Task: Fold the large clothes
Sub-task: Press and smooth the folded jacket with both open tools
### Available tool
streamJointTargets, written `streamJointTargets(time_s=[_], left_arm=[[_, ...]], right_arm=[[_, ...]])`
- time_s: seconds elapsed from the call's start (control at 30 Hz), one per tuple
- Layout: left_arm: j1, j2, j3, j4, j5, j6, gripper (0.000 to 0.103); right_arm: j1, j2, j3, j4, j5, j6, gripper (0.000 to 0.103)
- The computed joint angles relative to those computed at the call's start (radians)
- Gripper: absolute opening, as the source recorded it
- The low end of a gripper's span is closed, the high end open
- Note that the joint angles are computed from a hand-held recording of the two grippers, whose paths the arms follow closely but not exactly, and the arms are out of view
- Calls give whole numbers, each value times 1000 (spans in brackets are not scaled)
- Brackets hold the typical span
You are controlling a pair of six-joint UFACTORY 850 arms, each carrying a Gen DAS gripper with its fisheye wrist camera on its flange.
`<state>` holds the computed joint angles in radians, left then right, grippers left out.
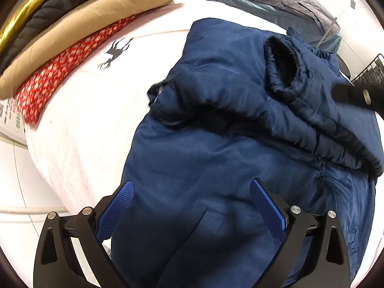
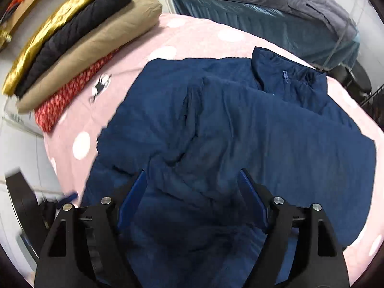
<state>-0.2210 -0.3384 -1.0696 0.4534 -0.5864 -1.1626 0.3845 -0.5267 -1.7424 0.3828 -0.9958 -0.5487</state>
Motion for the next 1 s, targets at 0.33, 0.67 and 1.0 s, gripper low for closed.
streamJointTargets(time_s=[0.33, 0.67, 1.0], left_arm=[[-18, -138, -258, 49, 61, 164, 92], [-61, -481, -696, -87, -149, 563, 93], [-26, -588, -785, -238, -180, 659, 98]], right_arm=[[-159, -49, -21, -227, 107, 338, 77], [-249, -162, -98, -307, 16, 390, 80], [-239, -225, -127, -349, 19, 379, 86]])
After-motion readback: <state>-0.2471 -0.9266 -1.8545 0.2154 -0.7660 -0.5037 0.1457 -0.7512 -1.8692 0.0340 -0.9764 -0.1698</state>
